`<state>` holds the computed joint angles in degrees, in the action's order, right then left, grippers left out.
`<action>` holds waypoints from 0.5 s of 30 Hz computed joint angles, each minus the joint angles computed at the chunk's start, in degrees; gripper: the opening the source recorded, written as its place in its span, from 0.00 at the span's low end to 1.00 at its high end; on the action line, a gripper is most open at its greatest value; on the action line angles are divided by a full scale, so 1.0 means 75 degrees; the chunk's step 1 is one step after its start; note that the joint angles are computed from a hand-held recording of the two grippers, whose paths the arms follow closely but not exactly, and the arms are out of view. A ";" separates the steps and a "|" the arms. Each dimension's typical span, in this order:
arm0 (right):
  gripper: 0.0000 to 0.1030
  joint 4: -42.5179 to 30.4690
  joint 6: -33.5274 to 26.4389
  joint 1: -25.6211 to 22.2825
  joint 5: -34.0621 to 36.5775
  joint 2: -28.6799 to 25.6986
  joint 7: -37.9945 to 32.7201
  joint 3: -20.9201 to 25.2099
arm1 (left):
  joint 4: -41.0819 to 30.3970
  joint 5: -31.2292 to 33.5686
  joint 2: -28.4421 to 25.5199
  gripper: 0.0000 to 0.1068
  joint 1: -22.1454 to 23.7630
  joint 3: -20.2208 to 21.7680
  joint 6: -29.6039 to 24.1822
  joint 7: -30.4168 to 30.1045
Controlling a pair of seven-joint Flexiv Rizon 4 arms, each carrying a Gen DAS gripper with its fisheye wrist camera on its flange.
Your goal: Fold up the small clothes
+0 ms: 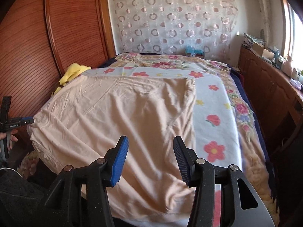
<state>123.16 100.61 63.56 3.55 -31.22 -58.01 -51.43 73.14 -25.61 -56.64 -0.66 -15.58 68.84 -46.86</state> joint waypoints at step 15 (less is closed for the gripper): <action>0.50 -0.1879 -0.0318 -0.2274 -0.1040 -0.1047 0.0143 0.2301 | 0.0237 0.0573 0.0094 0.34 -0.0257 0.0491 0.0559 -0.0667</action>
<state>109.07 98.23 46.50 -4.25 -39.07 -56.93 -34.18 74.92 -21.32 -55.94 -2.59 -11.90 73.03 -51.86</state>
